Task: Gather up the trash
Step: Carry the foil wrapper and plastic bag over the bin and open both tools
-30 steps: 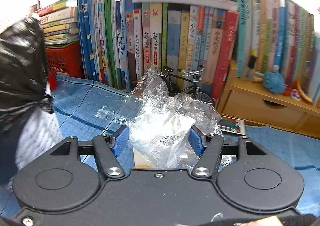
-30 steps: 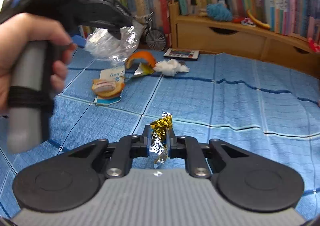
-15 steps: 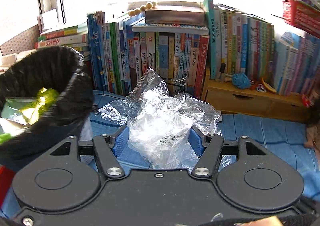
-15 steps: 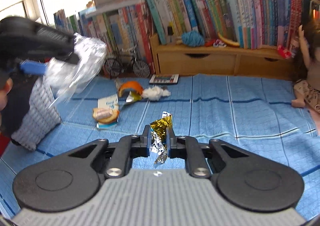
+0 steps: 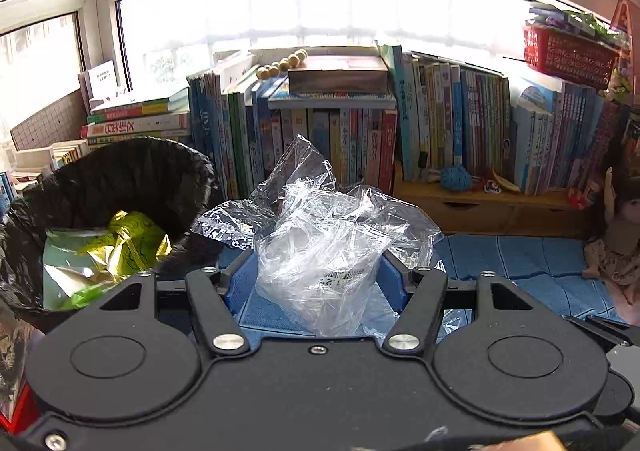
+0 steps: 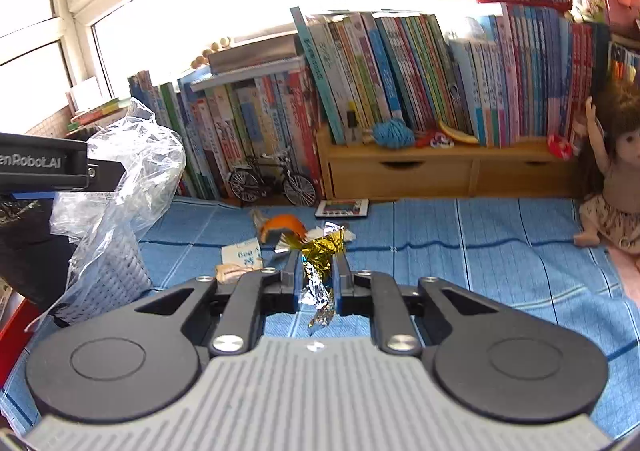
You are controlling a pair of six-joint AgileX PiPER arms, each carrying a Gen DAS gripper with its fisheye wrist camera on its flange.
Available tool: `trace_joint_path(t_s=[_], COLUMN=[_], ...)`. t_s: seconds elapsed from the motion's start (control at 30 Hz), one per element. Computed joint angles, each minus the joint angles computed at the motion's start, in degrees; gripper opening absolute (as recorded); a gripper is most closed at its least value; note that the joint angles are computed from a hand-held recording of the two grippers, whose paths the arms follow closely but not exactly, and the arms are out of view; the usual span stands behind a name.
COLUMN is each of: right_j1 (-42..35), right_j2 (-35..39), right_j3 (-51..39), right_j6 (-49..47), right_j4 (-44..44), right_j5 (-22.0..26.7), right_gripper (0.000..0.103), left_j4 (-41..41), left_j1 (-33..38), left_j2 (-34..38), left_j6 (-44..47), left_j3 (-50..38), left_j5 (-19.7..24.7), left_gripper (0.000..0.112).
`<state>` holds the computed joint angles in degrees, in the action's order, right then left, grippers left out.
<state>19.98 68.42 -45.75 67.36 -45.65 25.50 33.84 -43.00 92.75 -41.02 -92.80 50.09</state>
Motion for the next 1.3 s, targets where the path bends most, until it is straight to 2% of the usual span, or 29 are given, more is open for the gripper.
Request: trace_joint_path(t_s=[0.27,0.43,0.8,0.97,1.03,1.17,1.3], right_j1=[3.66,5.31,7.61,9.11,9.69,10.78,11.19], right_j2=[0.10,1.28,8.14,12.04,13.10,15.16,17.90], right_j3=[-2.70,-5.63,-16.19,-21.56,-22.97,-25.57,-29.22], right_j6=[4.15,4.41,4.35,3.10,2.46,0.16,-3.43], right_j4=[-4.57,-5.83,-5.68,-4.40,-3.91,-2.28,0.29], right_j5=[1.87,2.06,0.05,-0.19,-0.21,-0.08,-0.11], right_gripper=[0.019,0.019,0.019,0.019,0.019,0.019,0.019], left_j4=[-0.26,-2.62,-12.65,-15.89,-17.23,-17.71,-19.72], left_j1=[2.18,6.02,22.66,30.02,32.11,34.01,35.20], left_j2=[-4.37,-6.33,-7.31,-3.90,-1.49,1.91,1.79], left_j6=[1.83,5.91,18.91,23.54,25.43,26.69,27.89], left_j3=[1.59,0.62,-2.69,-5.97,-8.74,-11.74,-10.02], left_j5=[-0.45,-1.28,-3.11,-4.59,-3.54,-1.80,-3.11], left_gripper=[0.062,0.062,0.062,0.062,0.062,0.067,0.082])
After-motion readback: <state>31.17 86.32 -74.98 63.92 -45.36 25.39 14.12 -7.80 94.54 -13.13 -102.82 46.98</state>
